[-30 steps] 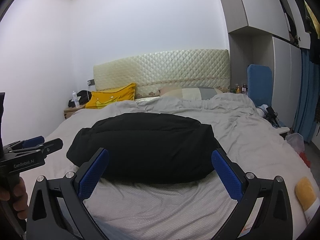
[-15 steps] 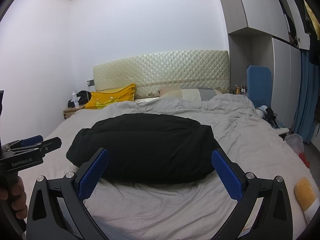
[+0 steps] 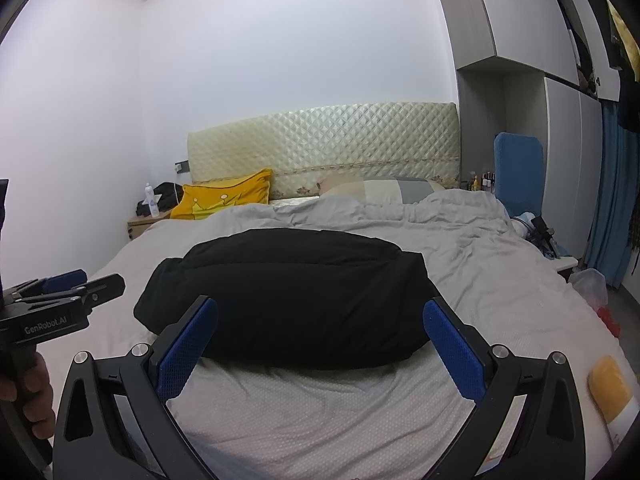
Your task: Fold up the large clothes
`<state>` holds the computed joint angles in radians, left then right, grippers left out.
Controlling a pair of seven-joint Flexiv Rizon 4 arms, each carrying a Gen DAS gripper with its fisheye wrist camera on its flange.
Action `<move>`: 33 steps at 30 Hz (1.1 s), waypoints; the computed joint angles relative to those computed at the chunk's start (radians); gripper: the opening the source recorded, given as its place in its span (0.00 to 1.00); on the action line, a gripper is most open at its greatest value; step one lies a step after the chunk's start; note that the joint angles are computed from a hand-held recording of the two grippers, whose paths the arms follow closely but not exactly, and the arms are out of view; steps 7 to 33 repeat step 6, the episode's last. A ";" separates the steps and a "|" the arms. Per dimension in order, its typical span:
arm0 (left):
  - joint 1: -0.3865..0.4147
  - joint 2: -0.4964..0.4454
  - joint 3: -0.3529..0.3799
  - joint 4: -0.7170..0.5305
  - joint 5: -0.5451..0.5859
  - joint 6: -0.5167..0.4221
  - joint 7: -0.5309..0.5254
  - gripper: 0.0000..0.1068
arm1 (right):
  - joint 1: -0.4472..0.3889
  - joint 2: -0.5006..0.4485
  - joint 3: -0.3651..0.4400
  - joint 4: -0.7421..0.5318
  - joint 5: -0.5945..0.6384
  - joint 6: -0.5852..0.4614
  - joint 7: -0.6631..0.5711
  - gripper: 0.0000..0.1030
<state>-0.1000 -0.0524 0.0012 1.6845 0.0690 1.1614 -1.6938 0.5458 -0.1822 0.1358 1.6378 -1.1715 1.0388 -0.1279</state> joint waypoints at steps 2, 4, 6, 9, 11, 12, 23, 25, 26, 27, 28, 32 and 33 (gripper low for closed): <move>0.001 0.000 -0.001 0.004 -0.010 0.005 0.009 0.77 | 0.001 0.002 0.000 0.000 -0.004 -0.002 0.003 1.00; 0.002 -0.002 -0.001 0.003 -0.013 0.000 0.012 0.77 | 0.000 0.003 0.001 0.002 -0.005 -0.001 0.004 1.00; 0.002 -0.003 -0.001 0.003 -0.020 -0.003 0.013 0.77 | -0.001 0.004 0.001 0.001 -0.006 0.000 0.004 1.00; 0.002 -0.003 -0.001 0.003 -0.020 -0.003 0.013 0.77 | -0.001 0.004 0.001 0.001 -0.006 0.000 0.004 1.00; 0.002 -0.003 -0.001 0.003 -0.020 -0.003 0.013 0.77 | -0.001 0.004 0.001 0.001 -0.006 0.000 0.004 1.00; 0.002 -0.003 -0.001 0.003 -0.020 -0.003 0.013 0.77 | -0.001 0.004 0.001 0.001 -0.006 0.000 0.004 1.00; 0.002 -0.003 -0.001 0.003 -0.020 -0.003 0.013 0.77 | -0.001 0.004 0.001 0.001 -0.006 0.000 0.004 1.00; 0.002 -0.003 -0.001 0.003 -0.020 -0.003 0.013 0.77 | -0.001 0.004 0.001 0.001 -0.006 0.000 0.004 1.00; 0.002 -0.003 -0.001 0.003 -0.020 -0.003 0.013 0.77 | -0.001 0.004 0.001 0.001 -0.006 0.000 0.004 1.00; 0.002 -0.003 -0.001 0.003 -0.020 -0.003 0.013 0.77 | -0.001 0.004 0.001 0.001 -0.006 0.000 0.004 1.00; 0.002 -0.003 -0.001 0.003 -0.020 -0.003 0.013 0.77 | -0.001 0.004 0.001 0.001 -0.006 0.000 0.004 1.00; 0.002 -0.003 -0.001 0.003 -0.020 -0.003 0.013 0.77 | -0.001 0.004 0.001 0.001 -0.006 0.000 0.004 1.00; 0.002 -0.003 -0.001 0.003 -0.020 -0.003 0.013 0.77 | -0.001 0.004 0.001 0.001 -0.006 0.000 0.004 1.00</move>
